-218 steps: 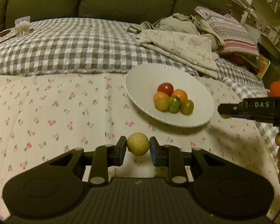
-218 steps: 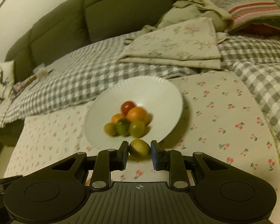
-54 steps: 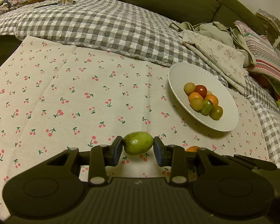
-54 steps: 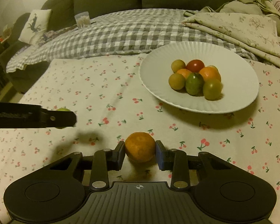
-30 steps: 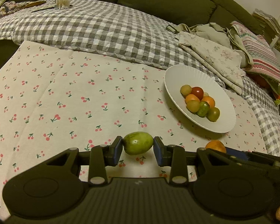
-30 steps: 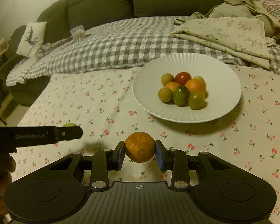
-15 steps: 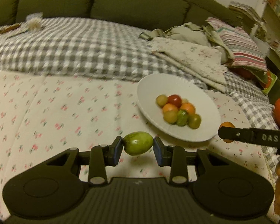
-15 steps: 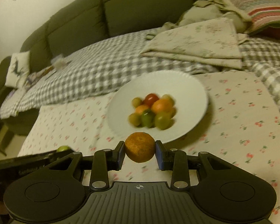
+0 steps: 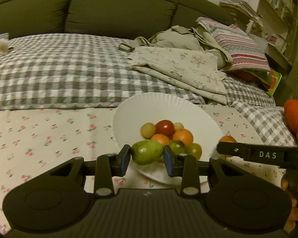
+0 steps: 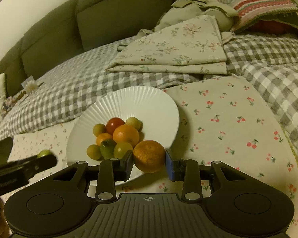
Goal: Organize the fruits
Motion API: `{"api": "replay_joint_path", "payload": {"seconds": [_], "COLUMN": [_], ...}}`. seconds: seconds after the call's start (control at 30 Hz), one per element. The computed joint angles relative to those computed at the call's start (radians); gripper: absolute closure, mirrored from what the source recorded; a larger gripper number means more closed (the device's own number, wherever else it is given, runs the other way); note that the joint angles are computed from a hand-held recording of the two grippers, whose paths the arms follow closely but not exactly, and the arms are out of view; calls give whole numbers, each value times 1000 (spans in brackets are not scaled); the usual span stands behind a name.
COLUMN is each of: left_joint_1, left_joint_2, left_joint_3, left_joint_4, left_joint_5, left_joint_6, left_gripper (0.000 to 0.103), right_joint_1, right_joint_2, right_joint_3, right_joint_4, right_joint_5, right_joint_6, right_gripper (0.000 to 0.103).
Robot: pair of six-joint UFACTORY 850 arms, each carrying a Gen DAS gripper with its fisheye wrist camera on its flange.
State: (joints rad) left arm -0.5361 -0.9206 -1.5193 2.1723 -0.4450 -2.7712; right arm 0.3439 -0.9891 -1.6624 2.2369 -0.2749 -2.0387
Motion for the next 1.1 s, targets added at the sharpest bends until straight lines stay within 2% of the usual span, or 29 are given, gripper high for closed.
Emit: {"api": "replay_joint_path", "payload": {"seconds": [0.17, 0.3, 0.4, 0.5, 0.6, 0.63, 0.7, 0.73, 0.87, 1.03, 1.1], "left_joint_1": [9, 24, 30, 33, 37, 37, 35, 33, 30, 21, 18], "left_joint_2": [-49, -61, -66, -71, -61, -56, -42, -38, -12, 31, 50], "left_joint_3": [-67, -77, -80, -86, -67, -59, -36, -31, 2, 63, 91], "left_joint_4": [-44, 7, 24, 16, 70, 85, 112, 89, 85, 58, 51], "left_joint_5": [19, 40, 50, 45, 46, 44, 26, 18, 6, -11, -20], "left_joint_6": [86, 41, 30, 25, -52, -70, -97, -77, -90, -81, -92], "left_gripper": [69, 69, 69, 69, 68, 64, 56, 51, 50, 50, 49], "right_joint_1": [11, 22, 27, 36, 34, 34, 33, 33, 33, 26, 23], "right_joint_2": [-27, -51, -62, -69, -69, -67, -59, -56, -43, -25, -13], "right_joint_3": [-43, -76, -94, -101, -102, -99, -87, -83, -73, -58, -48], "right_joint_4": [57, 81, 25, 156, 162, 190, 259, 279, 377, 351, 355], "right_joint_5": [18, 46, 52, 78, 78, 78, 64, 60, 68, 65, 62], "right_joint_6": [-95, -167, -136, -284, -282, -304, -362, -377, -458, -397, -385], "right_gripper": [70, 69, 69, 68, 67, 65, 54, 53, 53, 53, 48]}}
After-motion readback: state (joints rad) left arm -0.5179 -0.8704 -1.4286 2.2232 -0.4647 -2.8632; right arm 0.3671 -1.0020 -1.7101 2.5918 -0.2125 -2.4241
